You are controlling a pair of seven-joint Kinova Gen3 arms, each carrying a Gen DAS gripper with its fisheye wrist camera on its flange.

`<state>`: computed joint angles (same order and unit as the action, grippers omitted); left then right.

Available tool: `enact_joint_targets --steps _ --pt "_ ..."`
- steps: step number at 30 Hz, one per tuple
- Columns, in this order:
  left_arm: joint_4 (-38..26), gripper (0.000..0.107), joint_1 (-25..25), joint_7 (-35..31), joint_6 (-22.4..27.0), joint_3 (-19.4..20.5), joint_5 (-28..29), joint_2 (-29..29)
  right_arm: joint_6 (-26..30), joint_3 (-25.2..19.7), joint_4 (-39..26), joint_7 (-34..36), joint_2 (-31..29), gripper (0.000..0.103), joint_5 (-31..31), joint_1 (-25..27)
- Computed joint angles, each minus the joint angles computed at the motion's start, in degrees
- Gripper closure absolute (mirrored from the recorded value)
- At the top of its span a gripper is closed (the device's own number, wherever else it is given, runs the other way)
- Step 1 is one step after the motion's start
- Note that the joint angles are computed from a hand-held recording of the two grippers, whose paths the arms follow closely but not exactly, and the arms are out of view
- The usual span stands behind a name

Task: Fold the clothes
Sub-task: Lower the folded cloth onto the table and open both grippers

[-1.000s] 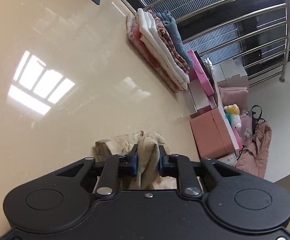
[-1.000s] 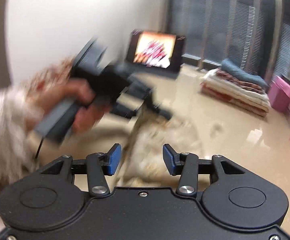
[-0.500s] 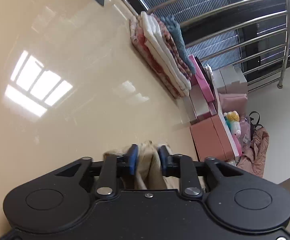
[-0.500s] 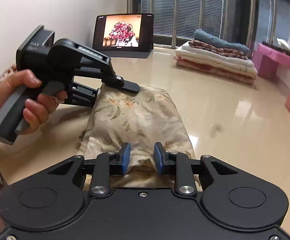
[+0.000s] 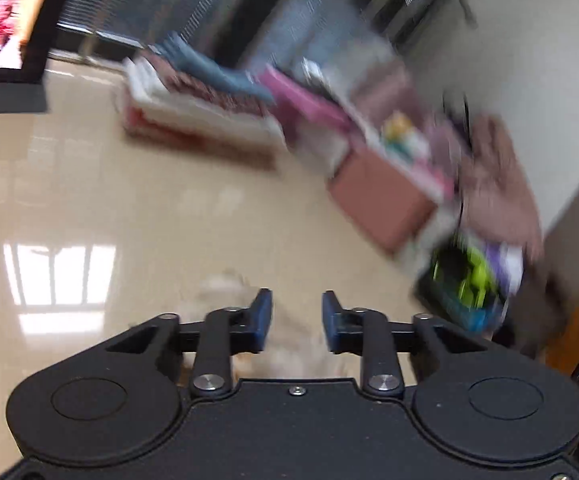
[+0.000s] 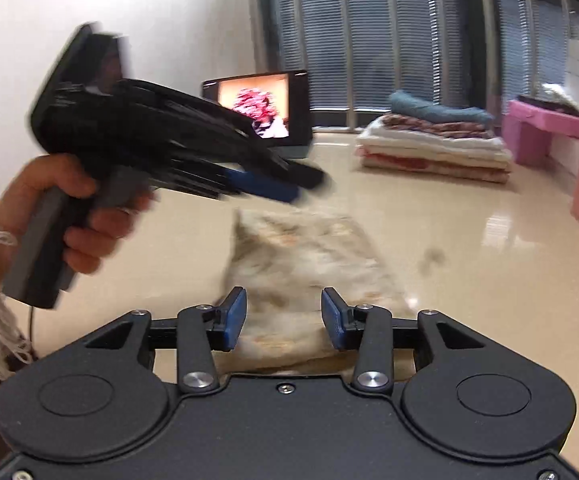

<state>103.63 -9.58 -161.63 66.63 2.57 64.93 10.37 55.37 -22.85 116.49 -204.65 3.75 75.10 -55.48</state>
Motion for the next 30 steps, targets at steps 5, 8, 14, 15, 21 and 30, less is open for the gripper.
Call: enact_joint_targets --steps 5,8,14,15,21,30 --pt "2.77 0.083 0.44 1.28 -4.40 0.16 -0.04 1.20 -2.06 1.14 -1.66 6.29 1.55 0.063 -5.04 0.78" --pt "5.86 0.083 -0.33 -0.43 -5.26 -0.07 2.35 0.36 -2.21 1.82 -1.84 11.31 0.47 0.063 -7.98 1.32" --pt "12.71 0.083 1.50 0.27 -11.48 -1.45 4.66 -6.19 -10.46 4.80 0.22 25.29 -5.50 0.063 -15.97 5.34" --pt "13.89 0.083 2.06 1.35 -12.87 -1.64 5.07 -7.39 -11.62 7.44 0.59 27.62 -6.53 0.063 -17.59 3.93" --pt "21.45 0.083 6.13 6.90 -22.42 -2.46 6.71 -16.31 -15.42 9.03 1.08 40.79 -10.53 0.059 -28.25 9.04" --pt "27.24 0.064 9.43 -1.97 -31.64 -3.12 15.01 -25.22 -26.83 -7.34 7.26 27.95 -18.07 0.057 -25.00 31.14"
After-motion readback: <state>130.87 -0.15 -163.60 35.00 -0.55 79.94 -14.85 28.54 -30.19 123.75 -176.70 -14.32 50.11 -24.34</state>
